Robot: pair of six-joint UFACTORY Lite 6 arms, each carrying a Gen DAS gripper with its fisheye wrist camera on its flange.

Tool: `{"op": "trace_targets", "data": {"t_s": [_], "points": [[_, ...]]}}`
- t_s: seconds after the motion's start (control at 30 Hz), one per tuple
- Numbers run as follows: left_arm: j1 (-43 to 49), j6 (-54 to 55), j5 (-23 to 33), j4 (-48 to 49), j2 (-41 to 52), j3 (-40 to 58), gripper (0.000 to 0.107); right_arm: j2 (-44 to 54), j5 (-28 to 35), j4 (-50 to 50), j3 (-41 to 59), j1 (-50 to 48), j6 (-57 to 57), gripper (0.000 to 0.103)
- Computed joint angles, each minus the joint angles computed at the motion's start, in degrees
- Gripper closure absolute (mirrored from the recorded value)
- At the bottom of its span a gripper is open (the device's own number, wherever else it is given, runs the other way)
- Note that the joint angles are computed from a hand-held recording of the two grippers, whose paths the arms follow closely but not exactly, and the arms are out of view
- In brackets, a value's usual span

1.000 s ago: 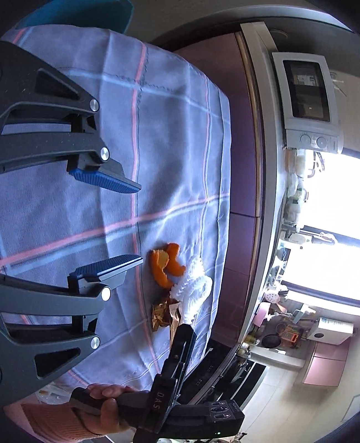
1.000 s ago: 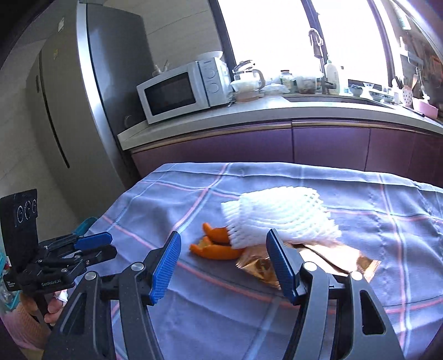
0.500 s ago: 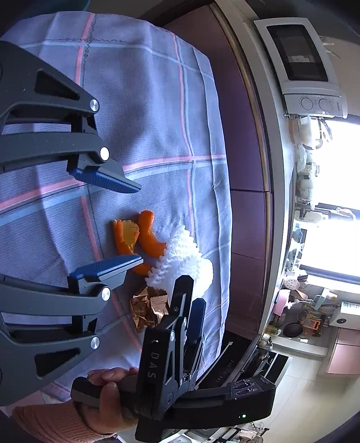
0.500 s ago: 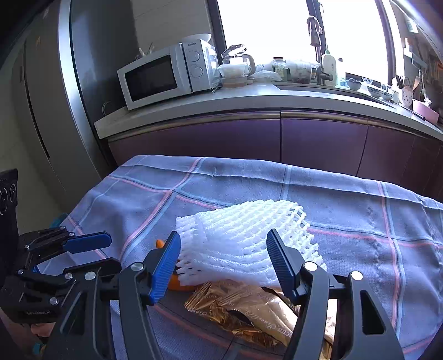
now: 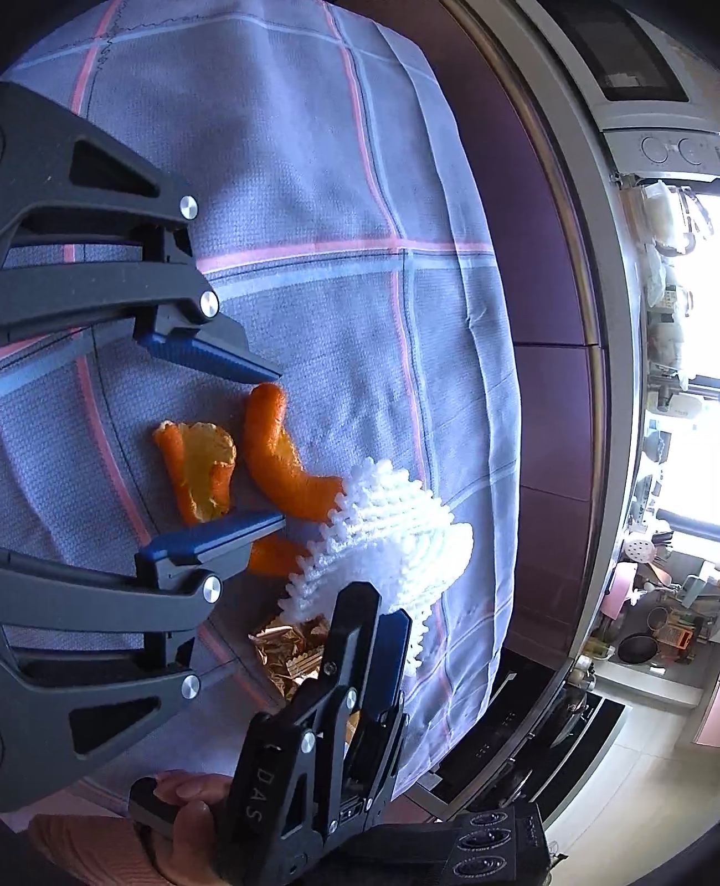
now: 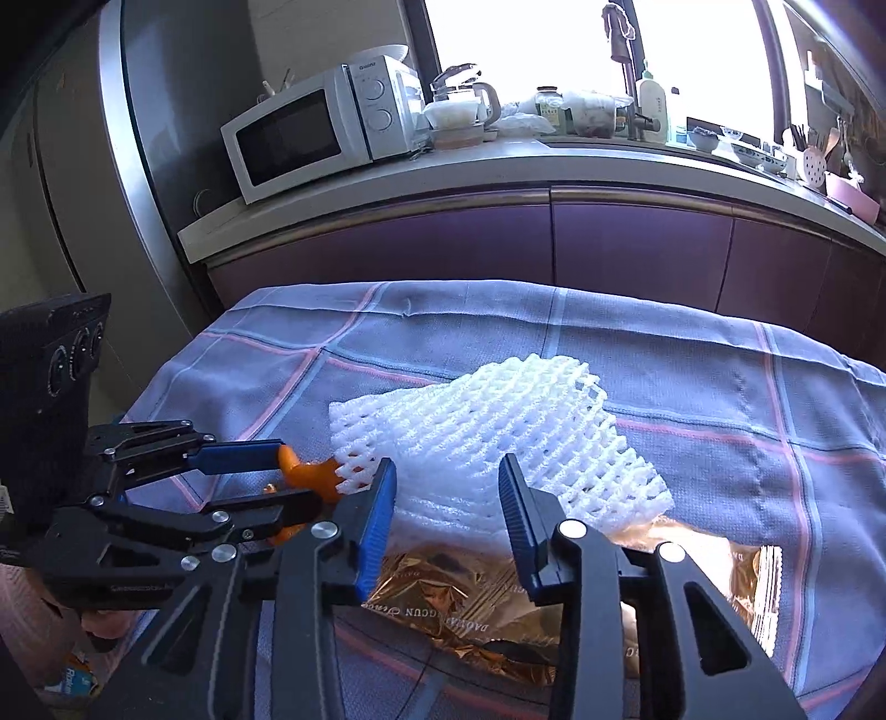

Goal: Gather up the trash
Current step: 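Grasp the orange peel with the left tool while the right tool grasps the white foam netting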

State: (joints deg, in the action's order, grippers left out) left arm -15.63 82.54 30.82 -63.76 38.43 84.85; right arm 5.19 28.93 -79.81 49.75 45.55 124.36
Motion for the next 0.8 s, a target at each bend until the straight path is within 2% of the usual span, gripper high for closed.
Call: {"op": "trace_targets", "data": {"t_s": [0.1, 0.13, 0.23, 0.43, 0.57, 0.6, 0.67, 0.8], "points": [[0.0, 0.8, -0.2, -0.8, 0.5, 0.1, 0.067, -1.5, 0.1, -0.7, -1.3, 0.5, 1.0, 0.077], [0.1, 1.4, 0.1, -1.4, 0.4, -0.1, 0.068, -2.1, -0.1, -1.0, -1.8, 0.6, 1.2, 0.083], [0.0, 4.5, -0.2, -3.8, -1.6, -3.1, 0.073, -3.7, 0.0, -1.7, -3.2, 1.1, 2.4, 0.091], [1.7, 10.7, 1.5, -8.6, -7.1, -10.0, 0.08, -7.1, 1.7, -1.7, -5.7, 2.8, 4.1, 0.092], [4.4, 13.5, 4.1, -10.7, -10.3, -13.7, 0.081, -6.8, 5.0, 1.2, -4.4, 4.1, 0.9, 0.087], [5.1, 13.9, 5.0, -11.0, -10.9, -14.4, 0.081, -6.4, 5.5, 1.3, -4.1, 4.2, 0.7, 0.084], [6.3, 15.1, 5.9, -12.1, -12.4, -16.2, 0.081, -4.9, 6.4, 2.1, -2.6, 4.3, -0.6, 0.069], [9.2, 16.4, 8.1, -13.4, -14.6, -18.7, 0.082, -0.2, 8.3, 4.8, 1.9, 4.3, -5.6, 0.063]]}}
